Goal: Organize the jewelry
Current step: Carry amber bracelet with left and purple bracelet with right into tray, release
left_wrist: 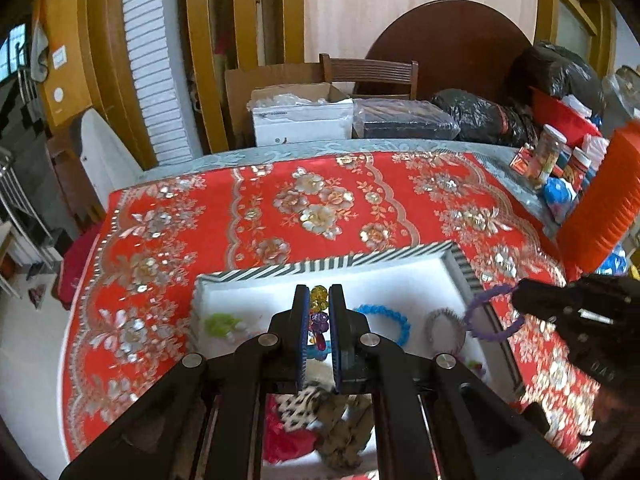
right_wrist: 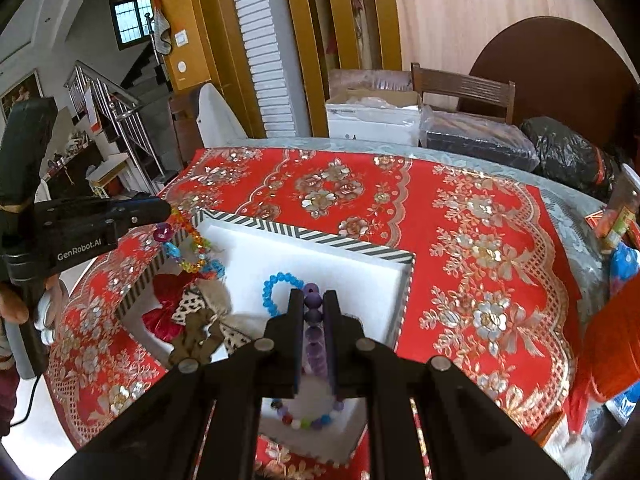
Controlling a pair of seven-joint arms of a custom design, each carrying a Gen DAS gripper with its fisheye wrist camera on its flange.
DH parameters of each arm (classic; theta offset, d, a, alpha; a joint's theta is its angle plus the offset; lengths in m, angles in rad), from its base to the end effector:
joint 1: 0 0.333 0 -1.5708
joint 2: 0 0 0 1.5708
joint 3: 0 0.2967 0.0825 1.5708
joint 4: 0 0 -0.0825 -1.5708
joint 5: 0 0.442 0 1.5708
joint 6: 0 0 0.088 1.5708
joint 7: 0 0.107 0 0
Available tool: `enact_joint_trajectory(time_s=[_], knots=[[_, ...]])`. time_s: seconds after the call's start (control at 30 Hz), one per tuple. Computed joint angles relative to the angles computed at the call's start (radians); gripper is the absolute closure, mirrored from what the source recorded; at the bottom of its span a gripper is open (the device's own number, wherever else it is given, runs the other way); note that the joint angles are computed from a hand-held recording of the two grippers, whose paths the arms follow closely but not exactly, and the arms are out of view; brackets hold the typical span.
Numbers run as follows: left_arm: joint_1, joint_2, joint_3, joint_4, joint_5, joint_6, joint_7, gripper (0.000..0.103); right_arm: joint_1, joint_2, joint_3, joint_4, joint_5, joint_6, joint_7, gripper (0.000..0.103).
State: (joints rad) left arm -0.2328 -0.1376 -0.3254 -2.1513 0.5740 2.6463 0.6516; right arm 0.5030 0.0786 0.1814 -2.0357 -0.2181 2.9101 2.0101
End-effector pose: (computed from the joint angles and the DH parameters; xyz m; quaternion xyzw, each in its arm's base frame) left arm 0.5066 -0.3389 0.4801 -0.6329 0.6815 -0.2796 0.2383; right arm 0.5071 0.4282 0.4521 -0.7748 0.4971 -0.1420 0.3640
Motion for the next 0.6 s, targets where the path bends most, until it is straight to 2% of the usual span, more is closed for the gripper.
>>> enact_joint_trajectory(time_s=[0.23, 0.3, 0.47, 0.6], knots=[[-0.015, 0.148, 0.046, 0.083, -0.016, 0.070, -0.024, 0.101, -0.001, 0.161, 0.000, 0.177, 0.020, -0.050, 0.006, 0.094], [-0.027, 0.183, 0.069, 0.100, -0.021, 0.061, -0.030, 0.101, 0.001, 0.215, -0.002, 0.235, 0.028, -0.063, 0.008, 0.094], [-0.038, 0.197, 0.114, 0.069, -0.057, 0.055, -0.043, 0.101, 0.024, 0.319, -0.043, 0.347, -0.005, -0.142, 0.064, 0.094], [-0.033, 0.186, 0.126, 0.034, -0.055, 0.053, -0.056, 0.101, 0.041, 0.367, -0.079, 0.391, -0.056, -0.226, 0.121, 0.094]])
